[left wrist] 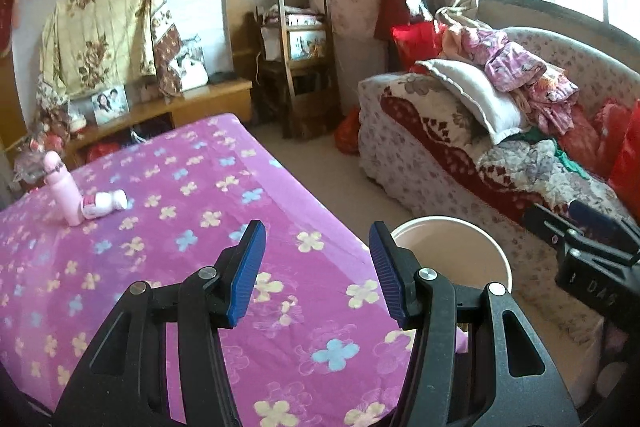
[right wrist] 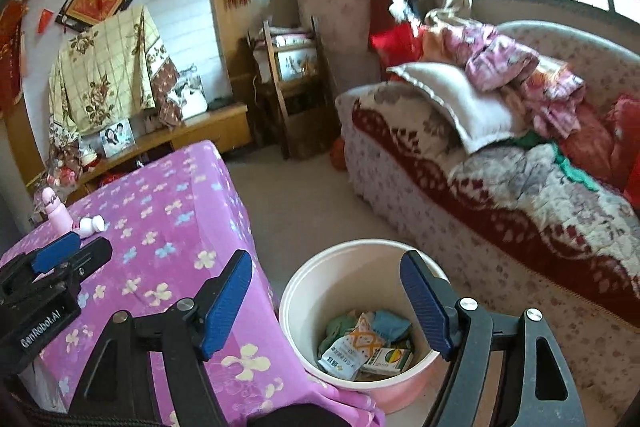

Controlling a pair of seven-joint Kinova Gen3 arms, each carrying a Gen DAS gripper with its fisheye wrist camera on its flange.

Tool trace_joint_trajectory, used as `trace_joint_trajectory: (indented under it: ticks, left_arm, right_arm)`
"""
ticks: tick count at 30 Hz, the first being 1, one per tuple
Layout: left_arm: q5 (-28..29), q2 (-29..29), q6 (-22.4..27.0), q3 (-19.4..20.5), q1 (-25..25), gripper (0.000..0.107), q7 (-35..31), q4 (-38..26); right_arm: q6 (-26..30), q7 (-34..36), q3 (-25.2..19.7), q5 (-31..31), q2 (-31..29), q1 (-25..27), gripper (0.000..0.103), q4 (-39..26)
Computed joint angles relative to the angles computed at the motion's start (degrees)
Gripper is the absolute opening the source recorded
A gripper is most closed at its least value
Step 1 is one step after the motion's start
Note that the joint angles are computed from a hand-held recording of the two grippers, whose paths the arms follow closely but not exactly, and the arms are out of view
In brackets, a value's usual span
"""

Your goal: Collect trash

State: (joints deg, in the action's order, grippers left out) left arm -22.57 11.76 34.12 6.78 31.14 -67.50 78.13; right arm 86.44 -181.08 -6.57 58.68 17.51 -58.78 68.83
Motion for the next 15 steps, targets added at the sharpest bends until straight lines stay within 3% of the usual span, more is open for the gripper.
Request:
trace_joint_trajectory:
  ticks: [4, 8, 15]
  left_arm:
    - [7.9, -3.3, -4.5, 1.9, -4.6, 0.052, -5.4, 3.8]
    - [11.5, -5.5, -7.7, 2.6, -6.6, 0.052, -8.5, 6.2]
    - [17.0, -6.9, -9.3, 3.3, -9.0, 0.052, -11.8, 7.5]
  right_arm:
    - [3.6, -0.4, 0.1, 4.0, 0.7, -3.4, 0.085, -1.6]
    - [7.8, 2.2, 0.8, 7.7, 2.7, -6.8, 0.09, -5.0]
    - [9.5, 4.5, 2.5, 9.9, 4.0, -9.4, 0.092, -7.1]
